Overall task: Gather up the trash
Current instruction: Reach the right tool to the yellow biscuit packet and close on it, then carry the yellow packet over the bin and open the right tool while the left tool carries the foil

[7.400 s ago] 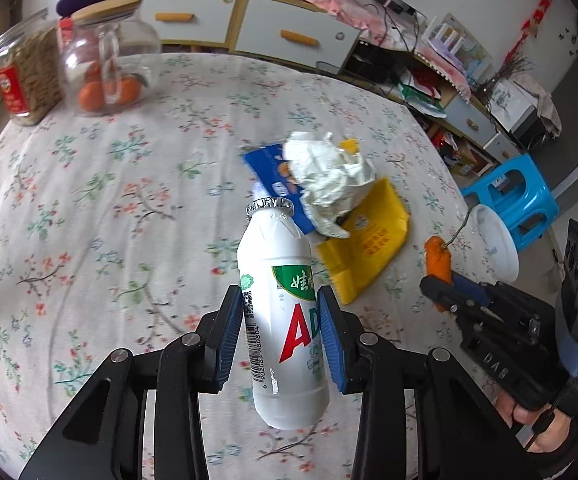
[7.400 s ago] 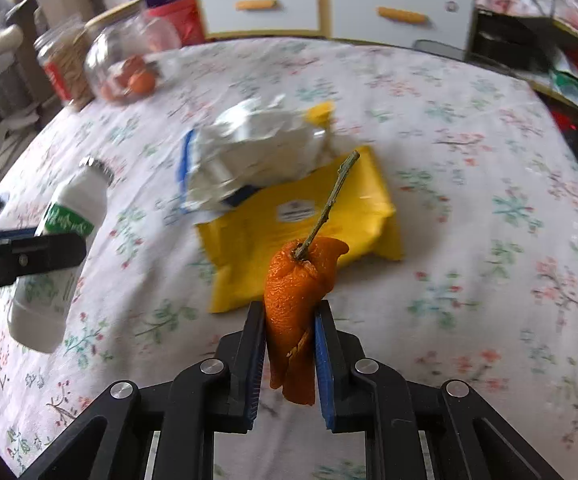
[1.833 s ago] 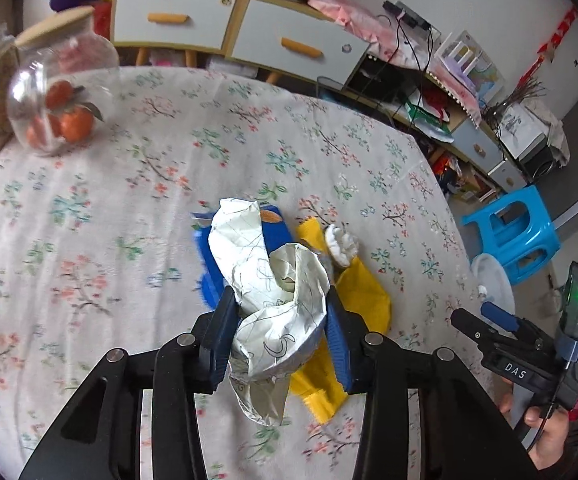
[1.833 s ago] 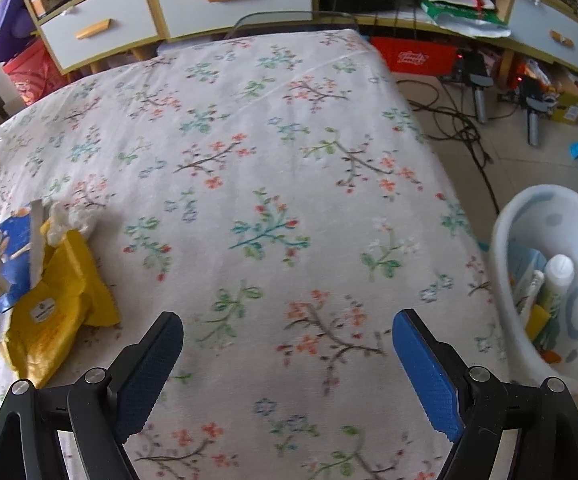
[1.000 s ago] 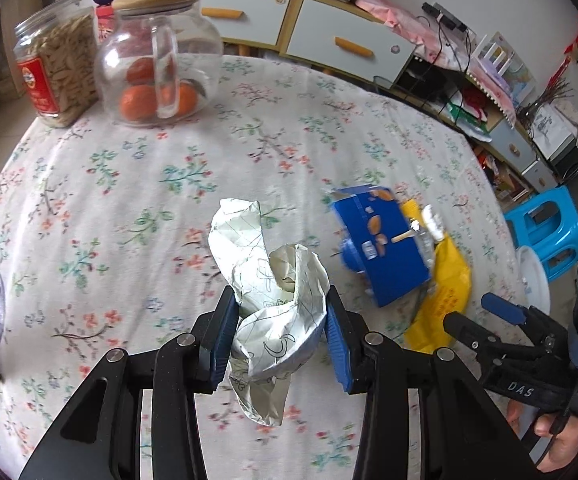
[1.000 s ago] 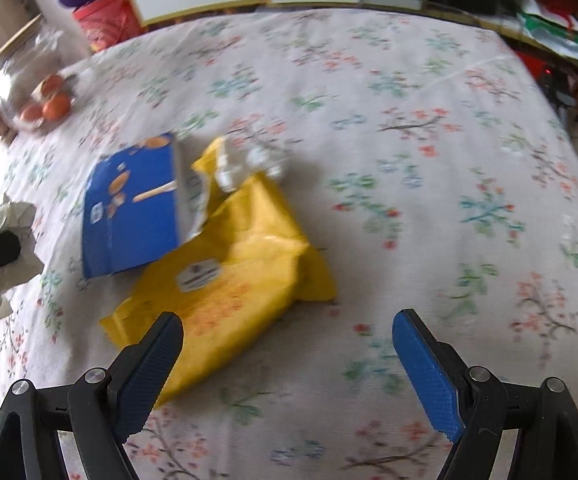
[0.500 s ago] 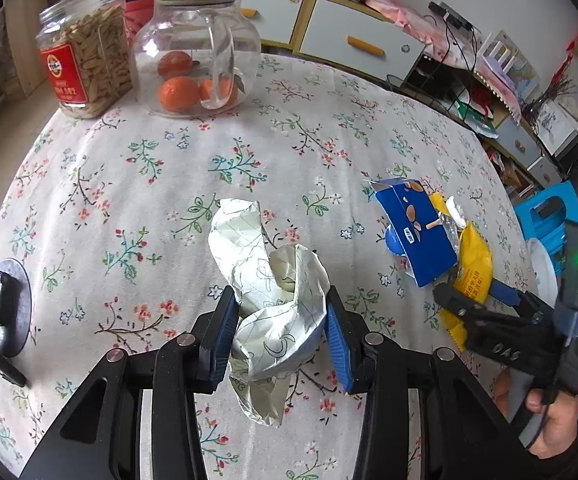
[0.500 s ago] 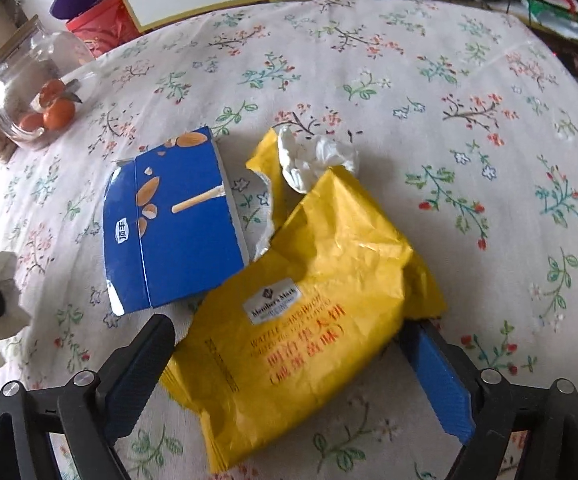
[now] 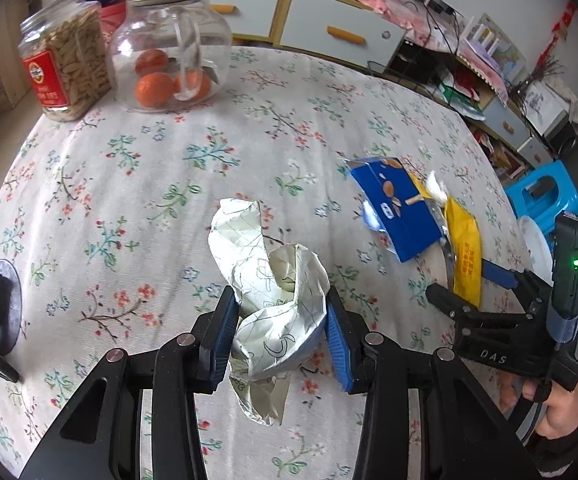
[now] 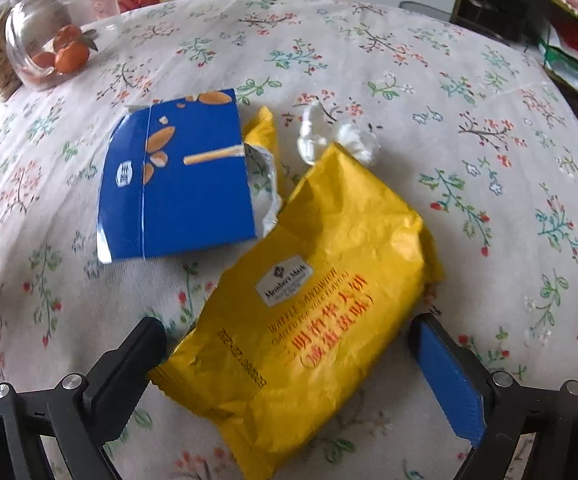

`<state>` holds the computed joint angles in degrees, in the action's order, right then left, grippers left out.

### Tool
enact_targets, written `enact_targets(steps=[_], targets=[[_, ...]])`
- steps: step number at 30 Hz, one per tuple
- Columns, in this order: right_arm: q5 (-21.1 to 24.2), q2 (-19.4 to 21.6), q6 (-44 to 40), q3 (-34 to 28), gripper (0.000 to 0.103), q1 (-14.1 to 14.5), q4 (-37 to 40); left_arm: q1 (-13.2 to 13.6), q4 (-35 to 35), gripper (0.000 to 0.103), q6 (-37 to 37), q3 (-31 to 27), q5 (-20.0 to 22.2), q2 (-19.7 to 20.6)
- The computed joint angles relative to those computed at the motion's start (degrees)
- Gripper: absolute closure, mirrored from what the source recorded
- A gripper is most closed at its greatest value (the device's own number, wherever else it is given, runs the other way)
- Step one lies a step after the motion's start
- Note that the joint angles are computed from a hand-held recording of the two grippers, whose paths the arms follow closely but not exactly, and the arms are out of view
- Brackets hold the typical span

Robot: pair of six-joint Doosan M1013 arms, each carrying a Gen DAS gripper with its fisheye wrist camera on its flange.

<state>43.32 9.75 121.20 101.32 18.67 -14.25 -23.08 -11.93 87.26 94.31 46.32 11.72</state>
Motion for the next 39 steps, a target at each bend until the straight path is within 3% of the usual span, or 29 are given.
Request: enact_targets(steps=[6, 12, 24, 39], targets=[[0.03, -2.15, -2.45, 1.59, 0.029, -1.23, 2.37, -0.67, -0.77, 0.059, 1.02, -0.02, -0.26, -0.12], [-0.11, -3.87, -3.92, 2.92, 0.041, -2.89, 5.91, -1.32, -1.52, 0.059, 2.09, -0.5, 0.11, 0.23], [-0.51, -7.19, -3.97, 5.15, 0.055, -5.3, 6.93, -3.55, -3.02, 0.059, 4.04, -1.58, 0.28, 0.79], [-2.44, -11.63, -3.24, 7.39, 0.058, -8.98, 7.54, -6.71, -4.33, 0.059, 5.49, -3.61, 0.17, 1.72]])
